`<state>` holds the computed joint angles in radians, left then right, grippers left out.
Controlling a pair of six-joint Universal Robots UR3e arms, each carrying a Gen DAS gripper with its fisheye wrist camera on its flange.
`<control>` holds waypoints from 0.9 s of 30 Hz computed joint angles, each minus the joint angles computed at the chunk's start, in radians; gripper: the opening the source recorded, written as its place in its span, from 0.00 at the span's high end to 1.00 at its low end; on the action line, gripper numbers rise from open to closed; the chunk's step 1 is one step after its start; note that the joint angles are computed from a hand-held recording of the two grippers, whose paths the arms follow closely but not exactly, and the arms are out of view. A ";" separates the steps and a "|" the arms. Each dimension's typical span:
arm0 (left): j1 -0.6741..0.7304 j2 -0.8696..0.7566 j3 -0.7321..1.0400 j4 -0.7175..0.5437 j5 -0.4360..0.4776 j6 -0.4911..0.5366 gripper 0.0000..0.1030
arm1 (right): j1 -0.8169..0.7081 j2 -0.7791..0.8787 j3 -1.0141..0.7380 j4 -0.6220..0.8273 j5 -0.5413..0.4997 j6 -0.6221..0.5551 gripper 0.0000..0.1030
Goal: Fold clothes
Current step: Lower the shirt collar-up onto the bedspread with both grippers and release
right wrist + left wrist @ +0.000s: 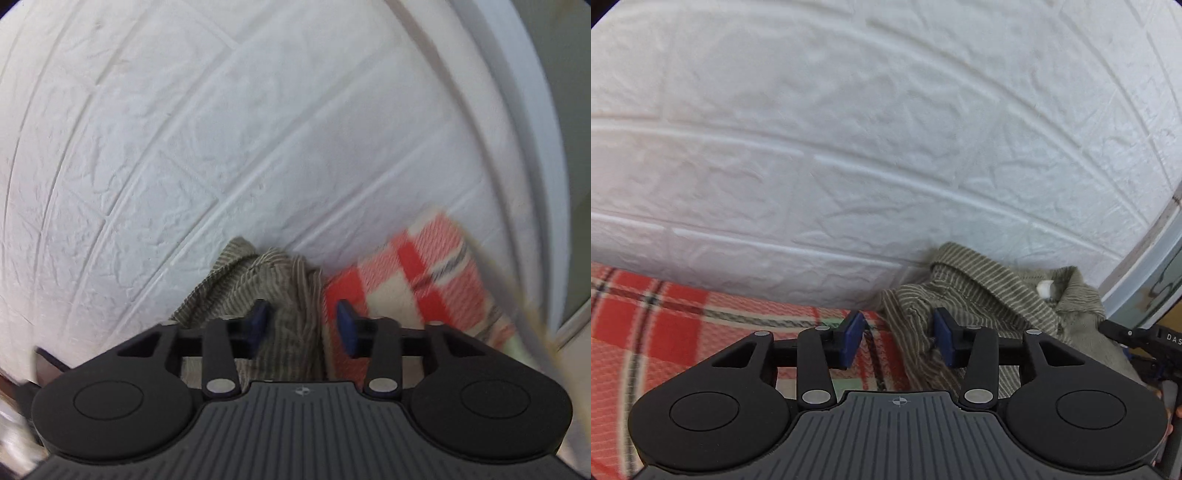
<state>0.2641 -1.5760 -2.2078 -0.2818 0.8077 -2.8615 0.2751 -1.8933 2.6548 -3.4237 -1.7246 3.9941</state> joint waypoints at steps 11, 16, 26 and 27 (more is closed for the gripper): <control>-0.260 0.055 0.080 0.037 0.108 -0.099 0.44 | 0.369 0.356 -0.554 0.195 -0.311 -0.313 0.59; -0.373 -0.050 0.037 0.164 0.280 0.012 0.45 | 0.459 0.475 -0.623 0.399 -0.453 -0.408 0.59; -0.367 -0.173 -0.136 0.569 0.243 0.197 0.44 | 0.481 0.529 -0.579 0.280 -0.497 -0.381 0.60; -0.374 -0.166 -0.157 0.606 0.257 0.189 0.42 | 0.475 0.538 -0.582 0.268 -0.494 -0.380 0.60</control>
